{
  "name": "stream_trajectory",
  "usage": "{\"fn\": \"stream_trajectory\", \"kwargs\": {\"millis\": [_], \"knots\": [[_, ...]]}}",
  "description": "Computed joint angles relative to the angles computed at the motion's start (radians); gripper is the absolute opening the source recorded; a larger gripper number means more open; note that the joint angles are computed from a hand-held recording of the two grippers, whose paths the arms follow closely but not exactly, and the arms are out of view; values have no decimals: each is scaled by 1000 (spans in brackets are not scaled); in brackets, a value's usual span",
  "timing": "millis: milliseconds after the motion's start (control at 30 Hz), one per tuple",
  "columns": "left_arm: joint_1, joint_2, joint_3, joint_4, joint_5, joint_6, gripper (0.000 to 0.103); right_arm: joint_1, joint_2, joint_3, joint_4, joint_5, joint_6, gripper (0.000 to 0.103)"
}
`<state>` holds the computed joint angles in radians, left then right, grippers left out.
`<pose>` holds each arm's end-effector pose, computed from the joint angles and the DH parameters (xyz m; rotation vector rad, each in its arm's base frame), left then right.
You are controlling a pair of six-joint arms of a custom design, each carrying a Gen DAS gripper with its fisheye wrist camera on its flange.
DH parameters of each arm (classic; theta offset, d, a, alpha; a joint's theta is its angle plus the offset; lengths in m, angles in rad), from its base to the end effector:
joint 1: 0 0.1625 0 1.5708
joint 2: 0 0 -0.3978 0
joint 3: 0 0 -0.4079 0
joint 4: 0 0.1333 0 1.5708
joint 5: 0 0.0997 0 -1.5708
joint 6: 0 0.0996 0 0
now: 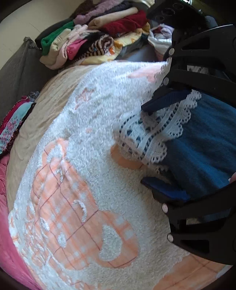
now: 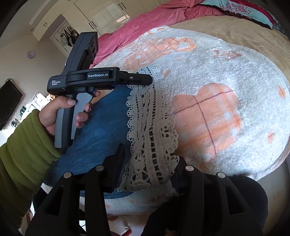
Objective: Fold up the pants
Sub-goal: 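Grasp the lace-trimmed denim edge with the left tool, then lift the lace edge with the left tool and fold it over the denim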
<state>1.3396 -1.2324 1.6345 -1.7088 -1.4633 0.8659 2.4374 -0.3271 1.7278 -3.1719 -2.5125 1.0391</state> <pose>0.0078 -0.5954 0.2565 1.6306 2.6259 0.4419 0.4572 -0.3192 -0.1493 -0.3420 -2.4734 1.1799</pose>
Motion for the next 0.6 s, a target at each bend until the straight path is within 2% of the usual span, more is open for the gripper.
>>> {"fn": "stream_trajectory", "kwargs": {"millis": [33,67,133,267,500,600], "knots": [[0,-1,-2,4,-3,-8,51,0,4,-1,-22,4,-13,32],[1,-4,0,1,-5,-16,43,-2,10,3,-67,14,-40,32],[5,-14,5,-12,-11,-25,33,-5,17,8,-126,25,-75,30],[21,-22,2,-10,-26,-30,20,-1,25,-2,-147,27,-109,30],[41,-60,-11,-1,-112,-46,15,1,43,-12,-235,35,-189,30],[59,-74,-35,20,-166,-57,15,16,62,-56,-216,4,-237,30]]}}
